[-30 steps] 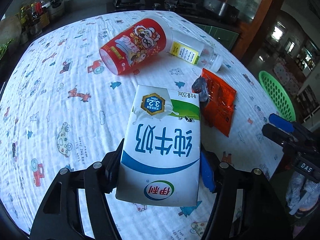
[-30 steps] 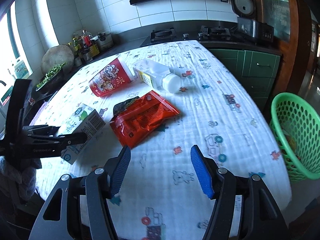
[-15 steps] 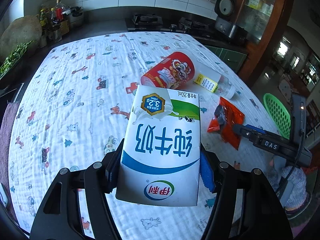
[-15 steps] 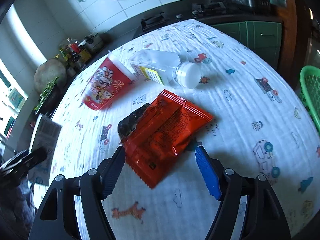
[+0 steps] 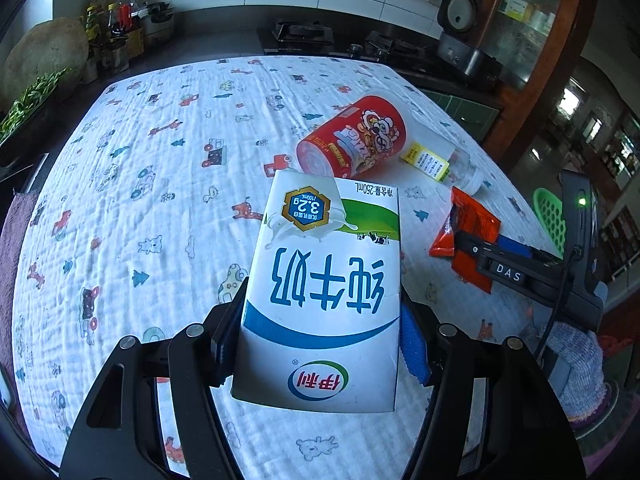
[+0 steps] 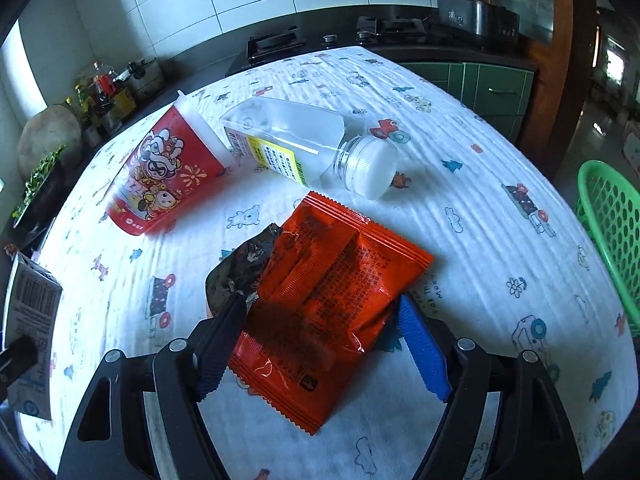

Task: Collect trash
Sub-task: 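Grasp the red snack bag with the right gripper while the left gripper holds the carton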

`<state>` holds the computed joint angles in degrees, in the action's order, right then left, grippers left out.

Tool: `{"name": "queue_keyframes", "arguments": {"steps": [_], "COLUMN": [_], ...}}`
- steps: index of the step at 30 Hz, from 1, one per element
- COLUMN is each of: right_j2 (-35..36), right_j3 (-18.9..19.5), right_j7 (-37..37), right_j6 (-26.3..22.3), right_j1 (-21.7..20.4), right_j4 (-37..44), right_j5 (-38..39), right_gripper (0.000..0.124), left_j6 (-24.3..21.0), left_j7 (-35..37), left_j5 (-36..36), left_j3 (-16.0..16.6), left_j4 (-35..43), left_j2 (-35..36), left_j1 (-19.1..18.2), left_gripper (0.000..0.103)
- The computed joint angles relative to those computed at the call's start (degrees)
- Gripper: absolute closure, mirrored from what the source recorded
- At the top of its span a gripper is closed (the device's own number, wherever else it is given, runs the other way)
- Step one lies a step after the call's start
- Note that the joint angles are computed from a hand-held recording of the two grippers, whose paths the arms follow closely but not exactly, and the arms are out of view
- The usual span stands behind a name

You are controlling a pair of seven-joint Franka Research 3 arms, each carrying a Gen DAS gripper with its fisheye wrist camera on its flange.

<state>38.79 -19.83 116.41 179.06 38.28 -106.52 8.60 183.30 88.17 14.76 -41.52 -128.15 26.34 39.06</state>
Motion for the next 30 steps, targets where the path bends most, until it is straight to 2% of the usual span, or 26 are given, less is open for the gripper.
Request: {"name": "queue_keyframes", "arguments": {"steps": [3,9,12,14,17,20,22,27,30], "right_j2": [0.94,0.47,1.07,1.6,1.2,-0.37,-1.65,-4.44,-6.14], "right_j3": [-2.75,0.01,-1.74,-4.06,-4.28,-1.78,1.33,6.31,7.33], "right_j7": [0.65,-1.02,-0.91,0.03,-0.22,-2.27,-4.43,-9.47,-11.96], "right_j6": [-0.68,0.15,-0.67,-0.81,0.2,1.98,3.73,9.09,11.99], "right_j1": [2.58,0.17,1.8,3.88,4.01,1.72,-1.04,-5.11,-5.74], "right_j4": [0.48,0.57,1.1,1.04,-0.01,-1.93,-3.36,-7.84,-10.85], "right_j5": [-0.81,-0.82,-1.23,-1.91,-2.27,-1.56,-0.54,2.25,3.93], "right_gripper": [0.049,0.047,0.047,0.054,0.062,0.074,0.082,0.086,0.087], "left_j6": [-0.19,-0.75,-0.96,-0.99,-0.92,-0.87,-0.78,-0.95,-1.07], "left_j7": [-0.06,0.39,0.73,0.92,1.14,1.21,1.21,1.15,1.38], "left_j5": [0.03,-0.48,-1.02,-1.36,-1.65,-1.89,-1.91,-1.93,-2.13], "left_j3": [0.6,0.34,-0.12,-0.48,-0.67,-1.42,-1.85,-2.55,-4.32], "left_j4": [0.26,0.64,0.68,0.62,0.4,0.18,0.09,-0.07,-0.1], "left_j2": [0.13,0.71,0.85,0.85,0.53,0.32,0.28,-0.15,0.15], "left_j1": [-0.69,-0.6,-0.29,-0.07,-0.13,0.13,0.26,-0.02,1.09], "left_gripper": [0.039,0.039,0.039,0.039,0.039,0.039,0.039,0.039,0.039]}}
